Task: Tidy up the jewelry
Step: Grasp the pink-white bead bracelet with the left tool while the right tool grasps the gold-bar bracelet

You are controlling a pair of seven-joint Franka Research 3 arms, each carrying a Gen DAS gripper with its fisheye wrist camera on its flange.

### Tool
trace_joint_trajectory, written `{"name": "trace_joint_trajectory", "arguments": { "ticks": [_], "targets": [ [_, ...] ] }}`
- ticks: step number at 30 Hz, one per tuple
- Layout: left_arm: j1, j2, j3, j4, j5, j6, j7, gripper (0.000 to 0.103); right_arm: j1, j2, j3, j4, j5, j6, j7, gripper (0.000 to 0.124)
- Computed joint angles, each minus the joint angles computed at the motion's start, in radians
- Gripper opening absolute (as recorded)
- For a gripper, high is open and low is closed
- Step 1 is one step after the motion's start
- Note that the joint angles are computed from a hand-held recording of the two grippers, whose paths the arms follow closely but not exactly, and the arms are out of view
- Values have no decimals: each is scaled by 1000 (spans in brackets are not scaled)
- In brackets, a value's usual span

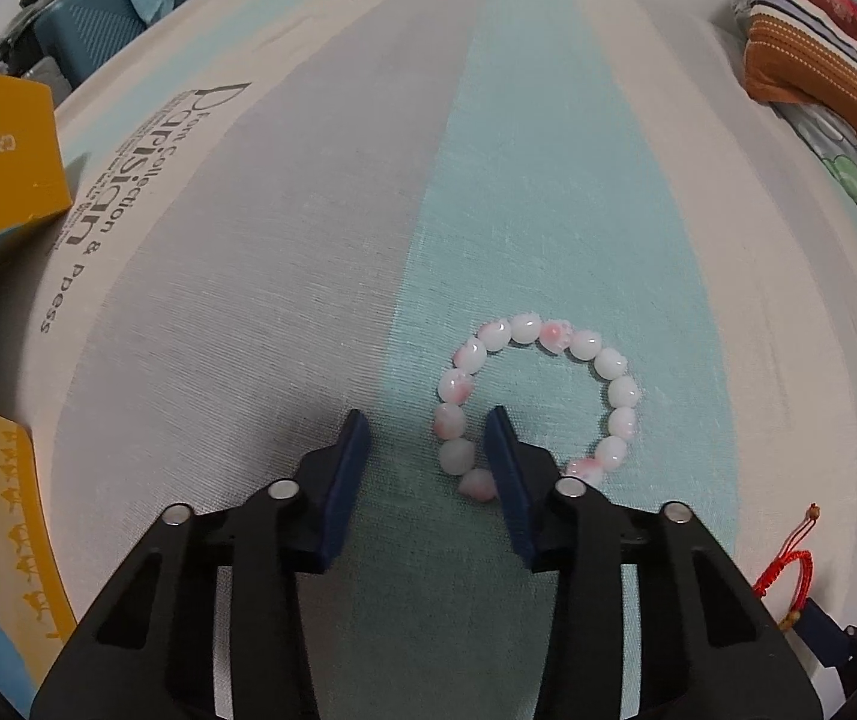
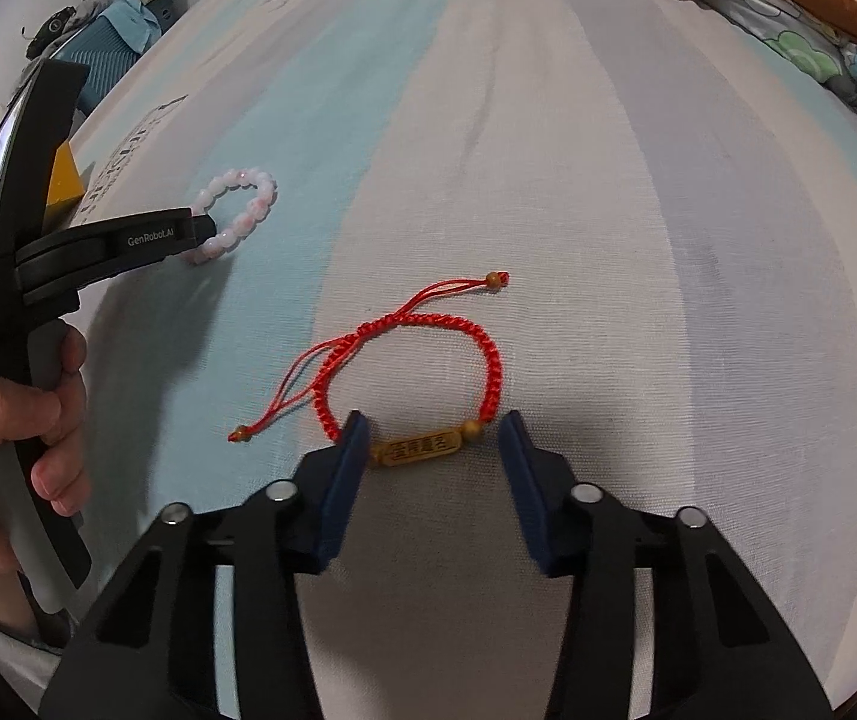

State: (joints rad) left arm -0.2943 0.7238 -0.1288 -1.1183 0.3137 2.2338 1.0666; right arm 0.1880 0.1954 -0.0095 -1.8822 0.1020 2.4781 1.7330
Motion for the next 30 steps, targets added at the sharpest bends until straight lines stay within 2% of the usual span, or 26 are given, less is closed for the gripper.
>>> {"name": "trace_joint_trajectory", "arguments": {
  "ticks": [1, 5, 6, 8, 20, 30],
  "targets": [
    [-1, -1, 0, -1, 1, -1, 1, 33, -2, -2, 0, -2, 4, -2, -7, 36],
    [3, -3, -6, -3, -4, -6, 17, 12, -8, -7, 0, -5, 15, -2, -20, 35],
    [3, -5, -6, -5, -6, -5, 17, 12, -9, -6, 0, -4, 20, -2, -23, 34],
    [8, -11, -8, -17, -13, 6, 15, 12, -6, -6, -2, -5, 8, 2, -14, 18],
    [27, -54, -26, -66, -49, 45, 26, 11, -11, -20, 5, -23, 40, 26, -52, 7],
    [33, -81, -34, -92, -66, 60, 35, 11, -13, -46, 5, -52, 47, 58, -64, 7]
  ]
}}
